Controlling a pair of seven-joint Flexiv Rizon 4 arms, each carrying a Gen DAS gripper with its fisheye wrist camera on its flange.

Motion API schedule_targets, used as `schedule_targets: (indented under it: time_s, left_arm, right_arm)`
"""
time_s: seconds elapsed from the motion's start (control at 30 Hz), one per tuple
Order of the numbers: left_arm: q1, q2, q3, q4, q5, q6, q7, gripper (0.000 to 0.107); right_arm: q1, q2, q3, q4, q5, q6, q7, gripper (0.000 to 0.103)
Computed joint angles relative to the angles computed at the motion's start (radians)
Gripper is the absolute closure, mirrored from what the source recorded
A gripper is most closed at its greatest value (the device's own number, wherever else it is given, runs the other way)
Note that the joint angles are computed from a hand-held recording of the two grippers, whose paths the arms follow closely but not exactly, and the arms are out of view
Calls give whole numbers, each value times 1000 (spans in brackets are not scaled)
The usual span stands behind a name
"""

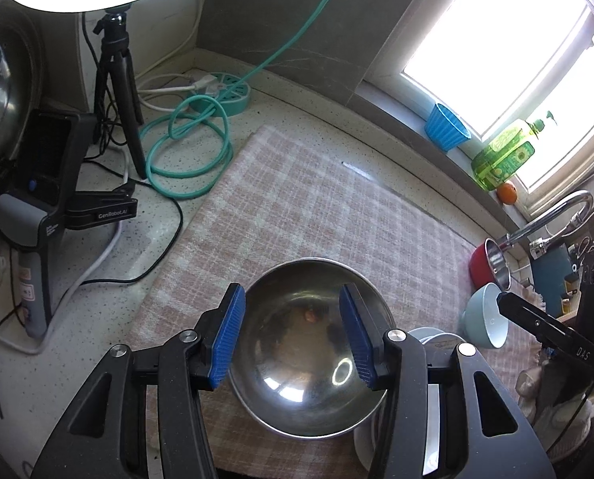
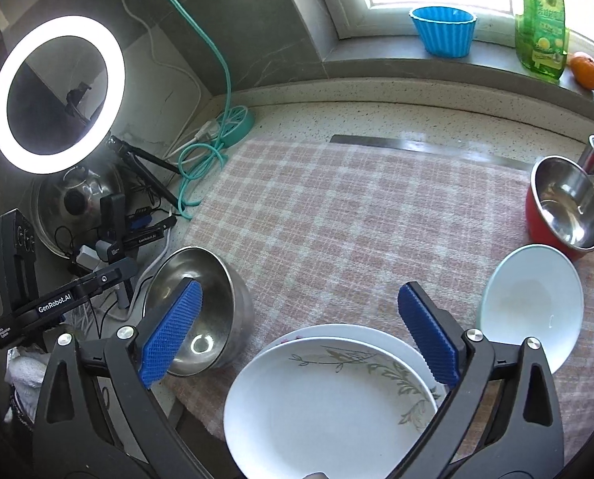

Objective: Organize plates and bowls

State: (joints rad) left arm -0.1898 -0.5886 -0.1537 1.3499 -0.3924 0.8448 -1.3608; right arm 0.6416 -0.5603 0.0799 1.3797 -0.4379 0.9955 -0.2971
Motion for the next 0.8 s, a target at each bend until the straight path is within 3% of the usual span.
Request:
schedule_targets:
  time_s: [0.2, 0.43, 0.8]
  left_arm:
    - [-24, -13, -21, -32, -1, -6, 23, 59]
    - [-63, -47, -36, -93, 4, -28, 37, 59]
    - [-137, -145, -58, -261, 15, -99, 40, 59]
  right_arm:
    - [-14, 131, -38, 188, -71, 52, 152, 1]
    - [-76, 268, -21, 351, -184, -1, 288, 1]
    - [-207, 406, 47, 507, -240, -47, 362, 1]
